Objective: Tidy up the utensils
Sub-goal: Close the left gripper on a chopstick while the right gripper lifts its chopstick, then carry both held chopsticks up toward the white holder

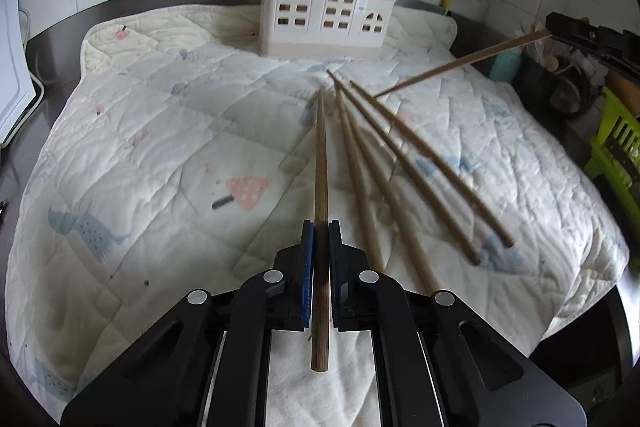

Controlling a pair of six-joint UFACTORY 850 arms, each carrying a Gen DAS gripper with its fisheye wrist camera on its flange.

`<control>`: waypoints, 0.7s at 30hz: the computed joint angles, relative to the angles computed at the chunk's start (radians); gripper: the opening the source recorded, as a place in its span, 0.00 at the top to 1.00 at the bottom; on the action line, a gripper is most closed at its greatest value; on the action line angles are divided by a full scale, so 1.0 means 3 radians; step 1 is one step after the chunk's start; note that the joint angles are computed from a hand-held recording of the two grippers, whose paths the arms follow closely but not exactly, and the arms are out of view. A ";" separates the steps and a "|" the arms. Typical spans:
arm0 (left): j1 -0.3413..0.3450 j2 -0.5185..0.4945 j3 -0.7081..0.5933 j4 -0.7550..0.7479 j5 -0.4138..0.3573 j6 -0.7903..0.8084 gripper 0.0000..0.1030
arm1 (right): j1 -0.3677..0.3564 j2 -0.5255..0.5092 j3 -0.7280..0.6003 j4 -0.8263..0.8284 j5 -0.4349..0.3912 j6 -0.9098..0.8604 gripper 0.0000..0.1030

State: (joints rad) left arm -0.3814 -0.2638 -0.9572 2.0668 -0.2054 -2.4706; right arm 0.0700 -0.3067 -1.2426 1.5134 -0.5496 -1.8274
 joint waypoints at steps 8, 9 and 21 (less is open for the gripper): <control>0.0104 0.0091 -0.0099 0.0770 -0.0029 -0.0785 0.95 | -0.0004 -0.0011 -0.0179 -0.0024 -0.0103 0.0033 0.94; 0.0114 0.0099 -0.0123 0.0800 -0.0042 -0.0797 0.95 | -0.0004 -0.0026 -0.0229 -0.0058 -0.0127 0.0076 0.94; 0.0263 0.0141 -0.0390 0.1202 0.0098 -0.1018 0.95 | 0.0064 -0.0289 -0.0954 -0.0580 -0.0216 0.0584 0.94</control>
State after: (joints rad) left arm -0.3024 -0.2217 -1.0741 2.4273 -0.1759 -2.7760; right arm 0.0893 -0.3933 -1.5290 1.3395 -0.6143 -1.6521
